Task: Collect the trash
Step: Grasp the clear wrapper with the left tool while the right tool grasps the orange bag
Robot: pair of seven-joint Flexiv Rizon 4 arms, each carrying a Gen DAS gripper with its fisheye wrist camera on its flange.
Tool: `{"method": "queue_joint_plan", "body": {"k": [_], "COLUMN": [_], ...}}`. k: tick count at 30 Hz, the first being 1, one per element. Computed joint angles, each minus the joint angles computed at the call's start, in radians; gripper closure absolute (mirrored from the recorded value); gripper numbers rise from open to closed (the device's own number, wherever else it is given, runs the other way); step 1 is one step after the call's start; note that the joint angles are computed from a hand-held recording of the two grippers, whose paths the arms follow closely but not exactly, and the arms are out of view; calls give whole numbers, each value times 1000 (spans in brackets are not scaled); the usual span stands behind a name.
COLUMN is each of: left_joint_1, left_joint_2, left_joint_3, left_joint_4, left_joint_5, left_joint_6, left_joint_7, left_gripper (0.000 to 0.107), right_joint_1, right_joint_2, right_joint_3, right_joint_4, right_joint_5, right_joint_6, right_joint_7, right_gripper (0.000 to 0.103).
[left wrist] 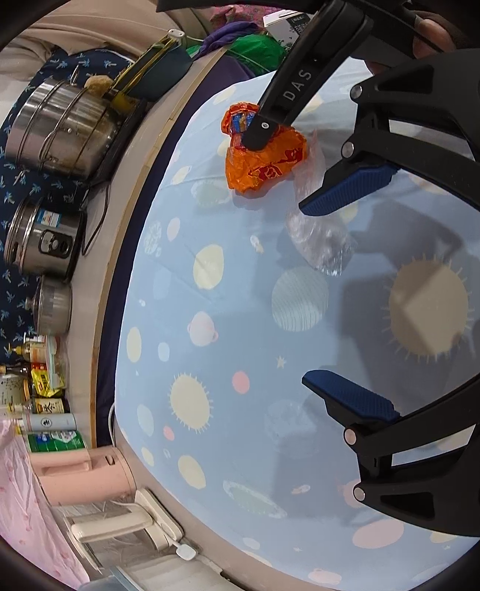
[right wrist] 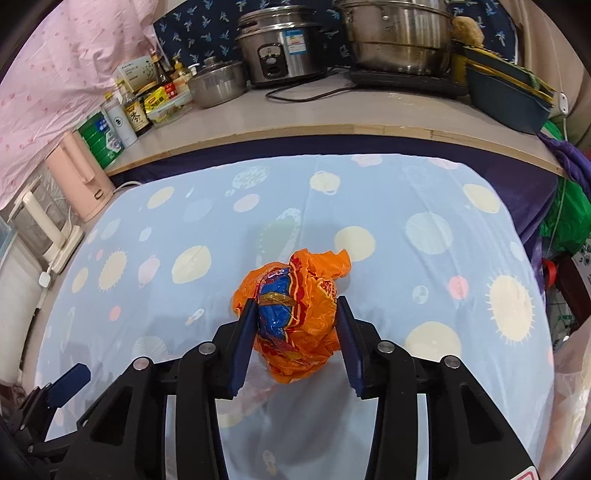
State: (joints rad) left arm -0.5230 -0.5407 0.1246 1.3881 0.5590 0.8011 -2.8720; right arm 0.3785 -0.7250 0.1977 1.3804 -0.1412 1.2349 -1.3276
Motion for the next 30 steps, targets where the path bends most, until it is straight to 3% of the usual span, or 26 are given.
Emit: {"method": "queue_joint_plan", "body": {"k": [11,13,15,21,30], "left_joint_1": [-1,0,15,1,-24], "left_joint_2": [-96,-113,-128,-143,-135], "left_joint_3": [0,-1,-15,1,13], "left_joint_4": [-106,-120,-124,-126,-126], "left_joint_5": [-39,-54,-90,-133,-140], "left_joint_6": [26,28,39,40,26], "left_joint_7": [65,87,126,152,144], "left_gripper": [23,29,46,65,80], "right_joint_1": [-43,-48,-53,-61,-80], "right_joint_2": [54,59,62,76,116], "right_joint_3": [-12,-14,-14,-18,-7], "right_joint_4": [83,93,100,131,194], "right_joint_5": [15,14,13,7,12], "right_joint_6": [46,49,51,67,97], "right_joint_7": [19,24,27,36,36], "right_gripper": [63,63,63,63,63]}}
